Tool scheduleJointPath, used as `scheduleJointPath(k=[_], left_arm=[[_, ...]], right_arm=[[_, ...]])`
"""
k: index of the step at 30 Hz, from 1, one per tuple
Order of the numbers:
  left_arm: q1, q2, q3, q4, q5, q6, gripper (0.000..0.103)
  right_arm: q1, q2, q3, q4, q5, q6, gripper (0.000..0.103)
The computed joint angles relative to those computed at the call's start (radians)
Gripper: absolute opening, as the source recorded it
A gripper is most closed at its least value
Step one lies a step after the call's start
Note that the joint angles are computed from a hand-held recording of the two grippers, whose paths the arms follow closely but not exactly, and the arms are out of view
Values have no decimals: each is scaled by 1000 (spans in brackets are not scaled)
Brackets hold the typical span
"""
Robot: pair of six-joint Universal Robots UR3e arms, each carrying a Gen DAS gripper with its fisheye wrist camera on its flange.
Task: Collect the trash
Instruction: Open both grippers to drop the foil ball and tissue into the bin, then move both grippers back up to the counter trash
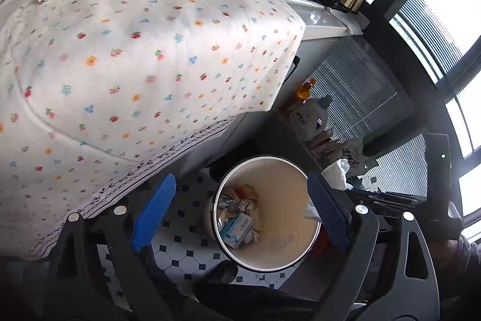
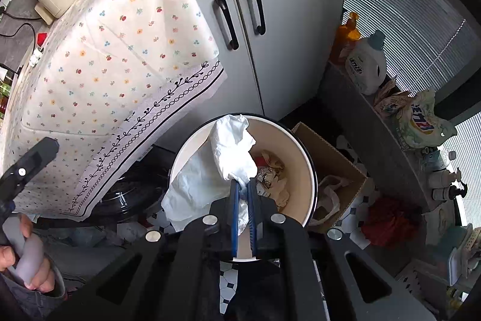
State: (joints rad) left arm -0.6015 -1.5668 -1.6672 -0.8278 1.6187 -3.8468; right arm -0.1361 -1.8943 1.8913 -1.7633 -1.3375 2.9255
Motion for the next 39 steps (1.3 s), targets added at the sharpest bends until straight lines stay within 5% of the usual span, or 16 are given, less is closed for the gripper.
scheduleJointPath(k=[2,3,5,6,21,39], left_arm=[[21,63,-37,-25,11,-5,89],[33,93,-51,-41,15,-5,89],[60,150,-71,-77,23,2,92],[75,178,-79,-92,26,9,92],[405,448,-22,-318,-37,248,97],[1156,591,70,-580,-471,811,97]], right_arm=[[47,50,-14,-23,-18,36,14],[67,78,-30,-24,-27,56,41],[93,102,-47,-49,-37,115,73],[114,104,-49,-80,-63,146,76],[234,231,-435,2,-82,340,94],[565,733,-1209,75,-179,590,95]])
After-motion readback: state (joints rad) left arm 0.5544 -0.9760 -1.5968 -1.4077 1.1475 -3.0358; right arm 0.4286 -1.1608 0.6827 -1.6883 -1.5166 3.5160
